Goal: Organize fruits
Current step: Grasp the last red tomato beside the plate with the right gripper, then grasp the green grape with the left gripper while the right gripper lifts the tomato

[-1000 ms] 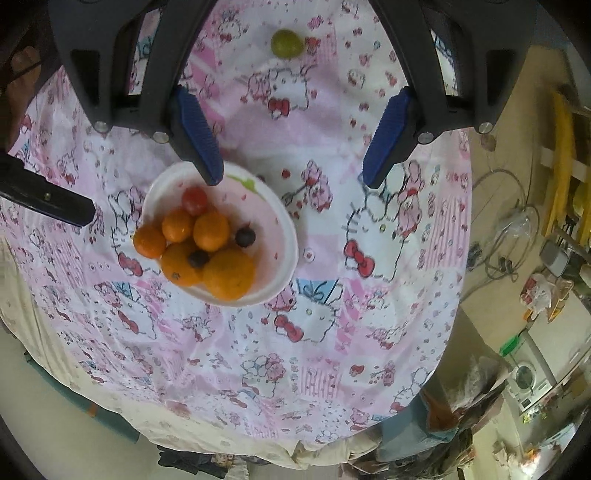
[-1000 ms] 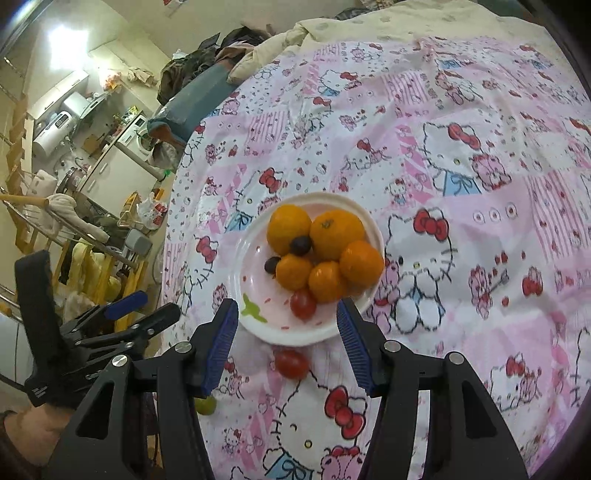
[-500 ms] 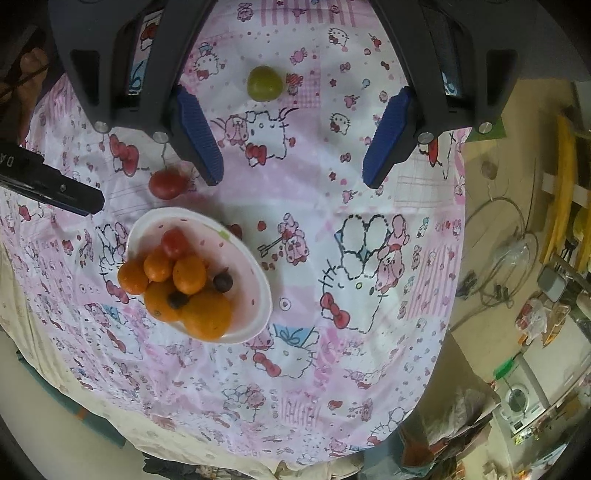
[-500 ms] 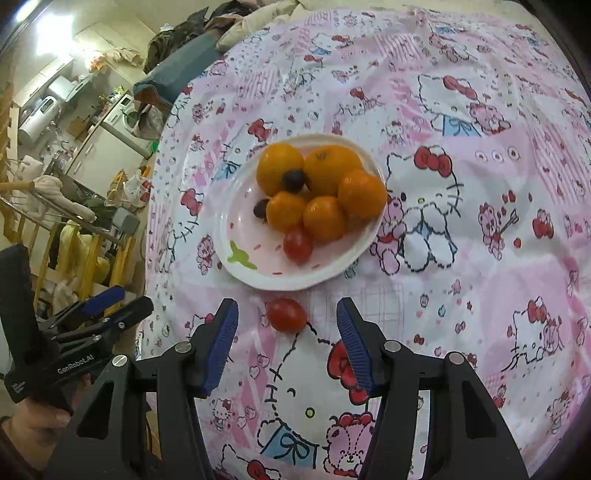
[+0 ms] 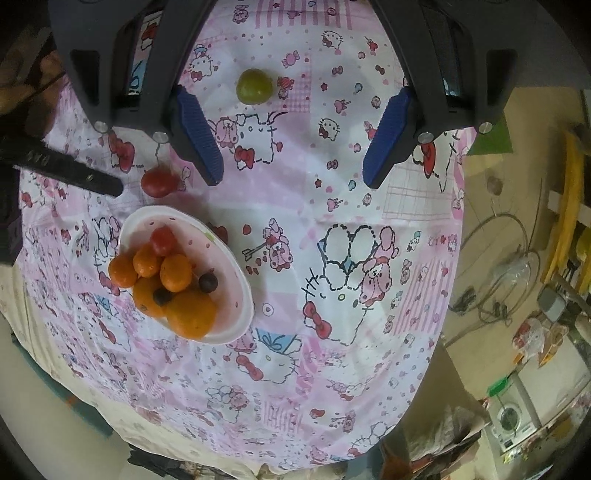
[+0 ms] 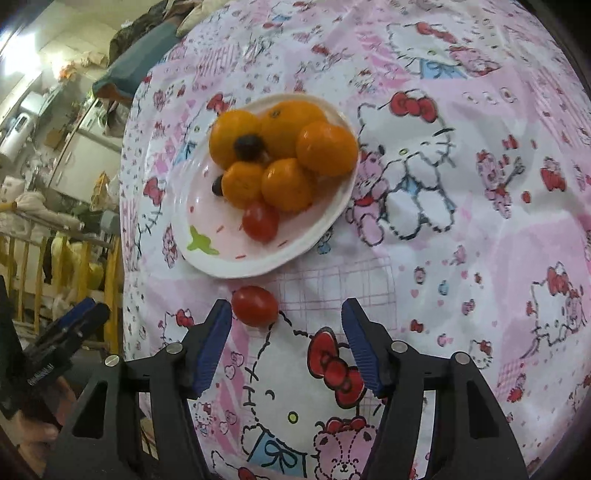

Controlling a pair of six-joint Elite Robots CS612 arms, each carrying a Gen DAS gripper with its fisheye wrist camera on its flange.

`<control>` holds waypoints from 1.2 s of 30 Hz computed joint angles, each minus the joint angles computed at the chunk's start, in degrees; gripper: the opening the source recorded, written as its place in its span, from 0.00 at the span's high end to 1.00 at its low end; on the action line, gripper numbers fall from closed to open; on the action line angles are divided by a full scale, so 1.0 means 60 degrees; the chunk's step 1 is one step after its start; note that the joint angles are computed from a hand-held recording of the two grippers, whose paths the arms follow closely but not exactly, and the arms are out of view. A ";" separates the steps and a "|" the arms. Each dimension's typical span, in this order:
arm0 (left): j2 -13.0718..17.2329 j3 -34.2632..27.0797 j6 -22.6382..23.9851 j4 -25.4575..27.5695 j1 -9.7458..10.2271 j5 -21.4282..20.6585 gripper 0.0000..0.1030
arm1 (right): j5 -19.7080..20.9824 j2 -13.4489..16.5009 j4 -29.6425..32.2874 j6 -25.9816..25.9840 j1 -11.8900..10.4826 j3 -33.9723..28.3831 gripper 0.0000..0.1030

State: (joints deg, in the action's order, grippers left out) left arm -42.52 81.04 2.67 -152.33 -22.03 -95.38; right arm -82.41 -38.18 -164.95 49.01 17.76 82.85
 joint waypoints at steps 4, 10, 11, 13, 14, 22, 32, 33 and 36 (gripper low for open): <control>0.0056 -0.0137 -0.0164 0.0221 0.0059 -0.0155 0.27 | 0.0107 0.0247 0.0554 -0.0687 0.0075 -0.0442 0.37; 0.0089 -0.0233 -0.0323 0.0542 0.0140 -0.0287 0.27 | -0.0680 0.0659 0.1647 -0.2162 0.0345 -0.1386 0.37; 0.0089 -0.0235 -0.0318 0.0584 0.0148 -0.0297 0.27 | -0.0786 0.0697 0.1707 -0.2332 0.0372 -0.1469 0.38; 0.0097 -0.0240 -0.0268 0.0646 0.0160 -0.0279 0.27 | -0.0968 0.0781 0.1791 -0.2656 0.0425 -0.1620 0.46; 0.0100 -0.0232 -0.0221 0.0678 0.0163 -0.0265 0.27 | -0.1031 0.0808 0.1899 -0.2807 0.0443 -0.1686 0.57; -0.0015 0.0113 0.1015 0.1128 0.0164 -0.0542 0.27 | -0.0731 0.0575 0.1734 -0.2710 0.0413 -0.1328 0.63; -0.0141 0.0720 0.2119 0.1360 -0.0163 -0.0220 0.48 | -0.0651 -0.0008 0.0777 -0.2045 0.0364 -0.0396 0.63; -0.0140 0.0777 0.2163 0.1164 -0.0214 -0.0019 0.50 | -0.0646 -0.0033 0.0739 -0.2038 0.0347 -0.0366 0.63; -0.0093 0.0705 0.2364 0.1324 -0.0266 0.0021 0.63 | -0.0696 -0.0153 0.0459 -0.1841 0.0296 -0.0158 0.63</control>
